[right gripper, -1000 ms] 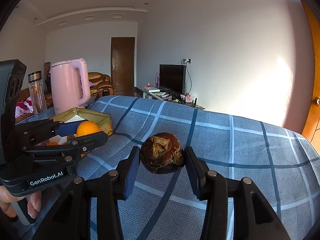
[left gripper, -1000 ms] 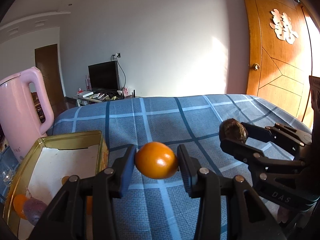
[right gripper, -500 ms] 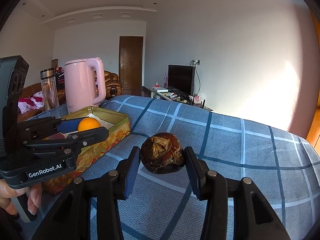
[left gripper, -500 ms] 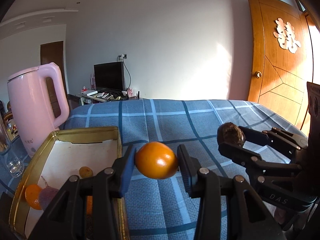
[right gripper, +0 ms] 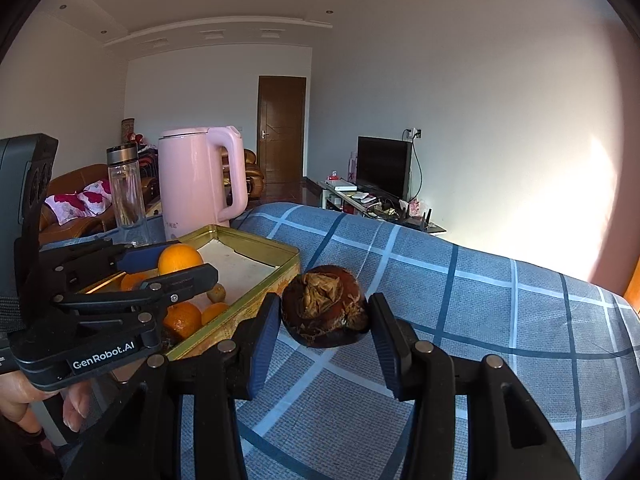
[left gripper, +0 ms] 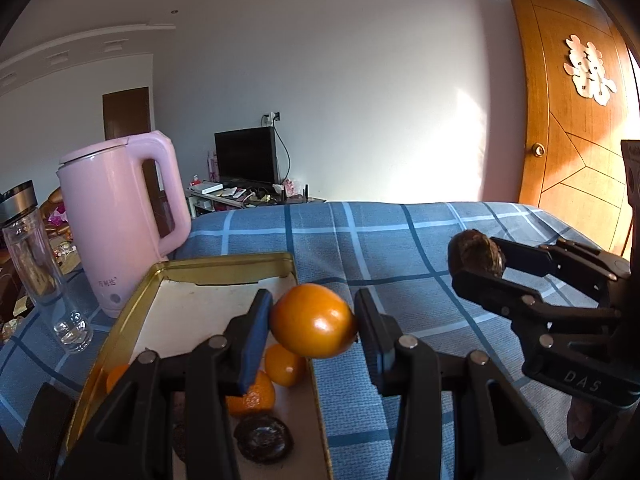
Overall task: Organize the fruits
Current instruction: 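Carry the small orange in the left tool while the right tool carries the mangosteen over the tray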
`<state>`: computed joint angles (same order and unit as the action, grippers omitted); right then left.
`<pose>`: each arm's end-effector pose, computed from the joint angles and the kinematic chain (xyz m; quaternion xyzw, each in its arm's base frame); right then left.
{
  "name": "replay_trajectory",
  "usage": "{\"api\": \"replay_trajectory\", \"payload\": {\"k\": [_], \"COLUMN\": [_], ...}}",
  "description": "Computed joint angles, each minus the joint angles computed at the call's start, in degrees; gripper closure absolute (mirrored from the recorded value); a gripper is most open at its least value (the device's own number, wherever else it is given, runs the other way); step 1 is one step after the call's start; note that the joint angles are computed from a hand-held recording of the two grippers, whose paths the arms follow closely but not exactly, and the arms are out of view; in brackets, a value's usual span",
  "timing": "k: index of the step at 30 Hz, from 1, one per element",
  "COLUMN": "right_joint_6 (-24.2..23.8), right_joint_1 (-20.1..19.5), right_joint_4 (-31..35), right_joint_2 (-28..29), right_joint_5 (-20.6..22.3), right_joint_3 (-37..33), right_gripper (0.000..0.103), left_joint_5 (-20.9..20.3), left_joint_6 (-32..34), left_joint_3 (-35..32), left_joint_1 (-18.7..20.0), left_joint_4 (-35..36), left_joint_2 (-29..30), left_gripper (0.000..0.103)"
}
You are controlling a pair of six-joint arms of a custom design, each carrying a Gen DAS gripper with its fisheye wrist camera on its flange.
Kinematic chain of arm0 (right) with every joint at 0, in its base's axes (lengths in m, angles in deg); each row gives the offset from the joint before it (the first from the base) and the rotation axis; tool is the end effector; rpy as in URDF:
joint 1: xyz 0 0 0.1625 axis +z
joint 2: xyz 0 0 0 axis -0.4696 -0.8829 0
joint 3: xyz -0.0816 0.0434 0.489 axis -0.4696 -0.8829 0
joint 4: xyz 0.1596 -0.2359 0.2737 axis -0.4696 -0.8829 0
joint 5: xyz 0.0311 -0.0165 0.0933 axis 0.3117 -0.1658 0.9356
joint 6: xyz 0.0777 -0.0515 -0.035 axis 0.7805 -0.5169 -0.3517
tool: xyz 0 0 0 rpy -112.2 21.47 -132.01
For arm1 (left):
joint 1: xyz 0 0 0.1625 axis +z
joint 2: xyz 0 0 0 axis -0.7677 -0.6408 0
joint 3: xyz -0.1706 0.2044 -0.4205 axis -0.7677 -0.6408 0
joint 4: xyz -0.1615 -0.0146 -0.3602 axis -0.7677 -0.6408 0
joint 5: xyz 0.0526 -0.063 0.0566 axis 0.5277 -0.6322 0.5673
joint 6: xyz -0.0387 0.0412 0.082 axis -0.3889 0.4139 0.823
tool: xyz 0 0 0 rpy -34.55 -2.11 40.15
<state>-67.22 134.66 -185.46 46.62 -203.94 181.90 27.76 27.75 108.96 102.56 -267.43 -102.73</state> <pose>0.2243 -0.4537 0.1204 0.2739 -0.7690 0.4789 0.3229 -0.1820 -0.5358 0.1598 0.3872 0.8052 -0.4031 0.1981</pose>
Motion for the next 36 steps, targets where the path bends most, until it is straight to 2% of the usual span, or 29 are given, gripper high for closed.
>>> {"api": "replay_trajectory", "payload": {"k": [25, 36], "right_joint_6": [-0.5, -0.08], "right_joint_1": [4.36, 4.46], "right_joint_4": [10.28, 14.65], "right_joint_2": [3.1, 4.72], "right_joint_5": [0.77, 1.63], "right_joint_3": [-6.75, -9.74], "right_gripper": [0.056, 0.056], "left_joint_5": [4.68, 6.07], "left_joint_6": [0.65, 1.46], "left_joint_3": [-0.07, -0.19], "left_joint_1": [4.65, 6.16], "left_joint_4": [1.01, 0.71], "left_joint_2": [-4.41, -5.43], "left_gripper": [0.059, 0.059]}}
